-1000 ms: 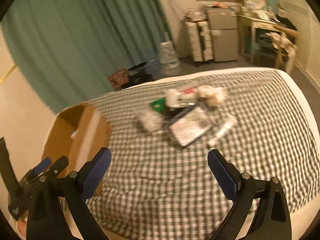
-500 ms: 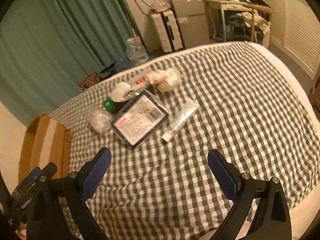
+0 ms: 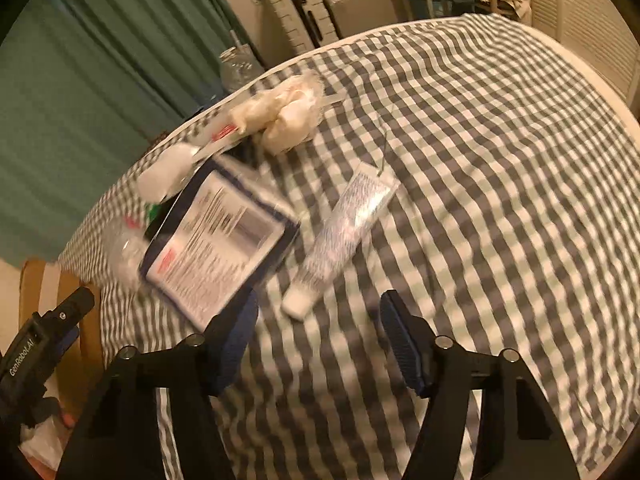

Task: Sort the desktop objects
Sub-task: 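Move both grippers back over the bed toward the jar and toothpaste, then grasp the clear fork jar with the left gripper while the right grasps the toothpaste tube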

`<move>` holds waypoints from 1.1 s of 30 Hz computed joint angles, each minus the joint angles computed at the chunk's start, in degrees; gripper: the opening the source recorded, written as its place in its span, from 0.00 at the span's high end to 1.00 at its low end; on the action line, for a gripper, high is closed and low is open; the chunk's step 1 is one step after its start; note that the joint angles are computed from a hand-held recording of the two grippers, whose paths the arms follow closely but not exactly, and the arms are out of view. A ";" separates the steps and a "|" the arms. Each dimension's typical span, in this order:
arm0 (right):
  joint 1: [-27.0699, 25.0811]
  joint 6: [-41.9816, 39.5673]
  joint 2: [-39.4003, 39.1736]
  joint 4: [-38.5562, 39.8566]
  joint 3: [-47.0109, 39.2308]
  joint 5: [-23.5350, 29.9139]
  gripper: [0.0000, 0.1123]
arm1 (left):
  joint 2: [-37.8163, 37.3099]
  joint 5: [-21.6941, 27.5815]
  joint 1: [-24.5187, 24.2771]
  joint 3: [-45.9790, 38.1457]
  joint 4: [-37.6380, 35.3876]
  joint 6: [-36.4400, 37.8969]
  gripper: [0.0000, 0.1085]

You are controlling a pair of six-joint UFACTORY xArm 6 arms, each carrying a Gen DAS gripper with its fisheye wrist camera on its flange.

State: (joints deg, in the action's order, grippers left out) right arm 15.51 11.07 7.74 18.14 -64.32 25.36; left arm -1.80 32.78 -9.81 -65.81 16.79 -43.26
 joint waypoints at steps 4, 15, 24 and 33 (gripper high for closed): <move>-0.34 4.57 4.86 -4.92 -4.87 1.23 0.46 | 5.24 0.93 -0.06 -5.08 4.36 -4.64 0.09; -0.06 11.29 9.48 -13.37 -8.53 0.09 0.49 | 14.75 3.53 0.47 -13.32 8.28 -10.87 0.07; -0.58 13.32 5.91 -19.78 -4.74 0.81 0.76 | 10.69 1.84 1.32 -8.59 0.40 1.04 0.30; -0.58 6.01 -6.56 -12.11 8.16 1.87 0.77 | -3.72 2.37 1.60 6.20 -7.91 9.25 0.35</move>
